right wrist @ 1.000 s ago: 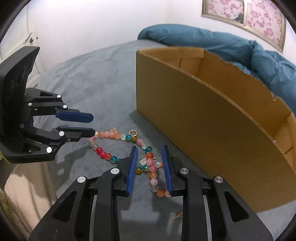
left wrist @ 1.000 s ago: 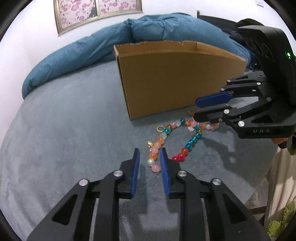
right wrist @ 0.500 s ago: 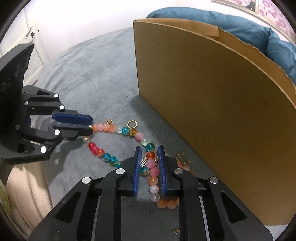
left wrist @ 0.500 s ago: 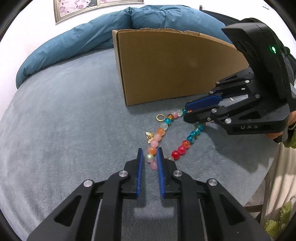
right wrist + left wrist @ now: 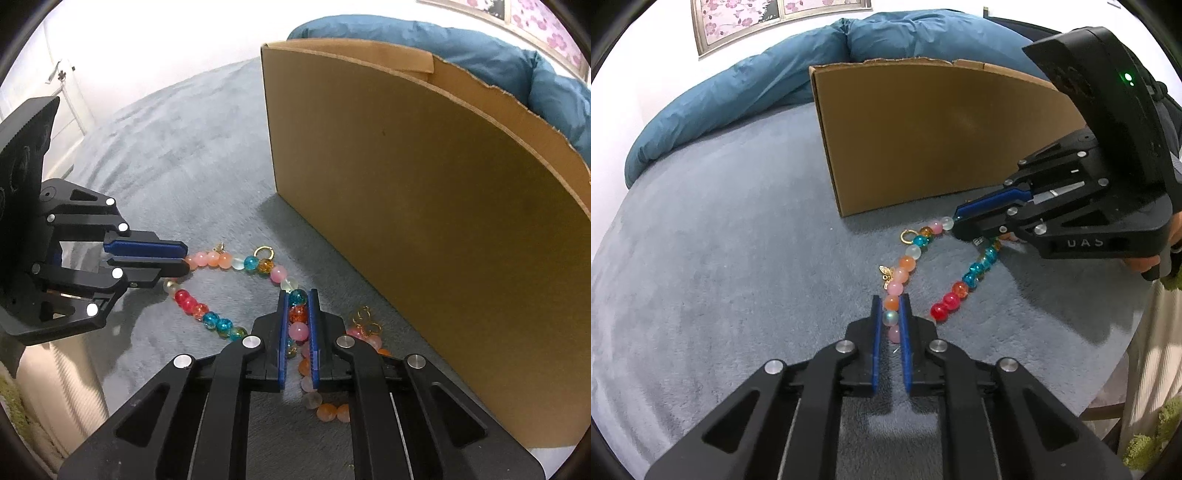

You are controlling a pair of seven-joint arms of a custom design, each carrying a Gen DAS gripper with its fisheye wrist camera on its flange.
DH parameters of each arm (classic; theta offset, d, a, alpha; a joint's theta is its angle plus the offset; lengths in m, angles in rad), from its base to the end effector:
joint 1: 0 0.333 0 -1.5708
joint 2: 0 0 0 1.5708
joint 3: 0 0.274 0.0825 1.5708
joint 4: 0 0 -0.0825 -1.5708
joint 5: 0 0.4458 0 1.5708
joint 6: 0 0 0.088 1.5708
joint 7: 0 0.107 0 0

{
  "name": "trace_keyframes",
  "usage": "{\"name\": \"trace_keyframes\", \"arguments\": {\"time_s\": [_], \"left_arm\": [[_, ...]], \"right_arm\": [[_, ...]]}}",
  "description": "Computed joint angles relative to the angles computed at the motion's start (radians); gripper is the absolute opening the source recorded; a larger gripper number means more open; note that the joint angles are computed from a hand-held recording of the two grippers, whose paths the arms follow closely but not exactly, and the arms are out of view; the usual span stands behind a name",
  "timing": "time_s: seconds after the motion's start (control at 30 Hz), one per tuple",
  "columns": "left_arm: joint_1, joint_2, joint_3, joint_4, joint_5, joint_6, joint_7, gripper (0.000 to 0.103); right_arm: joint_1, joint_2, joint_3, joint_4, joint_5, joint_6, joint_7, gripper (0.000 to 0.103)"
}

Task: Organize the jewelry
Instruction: 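Lift the beaded bracelet with the right tool over the box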

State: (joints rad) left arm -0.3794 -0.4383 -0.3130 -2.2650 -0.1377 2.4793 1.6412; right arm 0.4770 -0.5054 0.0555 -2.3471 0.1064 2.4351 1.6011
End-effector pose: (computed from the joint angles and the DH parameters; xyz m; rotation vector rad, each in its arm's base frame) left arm 0.4161 -0.3599 0.5394 -1.1537 2.4709 -0.7860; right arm 0.4505 0.2678 0.5330 -2.1768 1.3756 -0.3069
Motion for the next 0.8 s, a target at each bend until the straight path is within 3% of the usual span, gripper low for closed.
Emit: {"name": "trace_keyframes", "arguments": {"time_s": [0.8], "left_arm": [[-0.011, -0.206, -0.001, -0.062, -0.033, 0.046, -0.054, 0.008]], "right_arm": [[0.018, -0.253, -0.001, -0.114, -0.042, 0.054, 0.141, 0.008]]}}
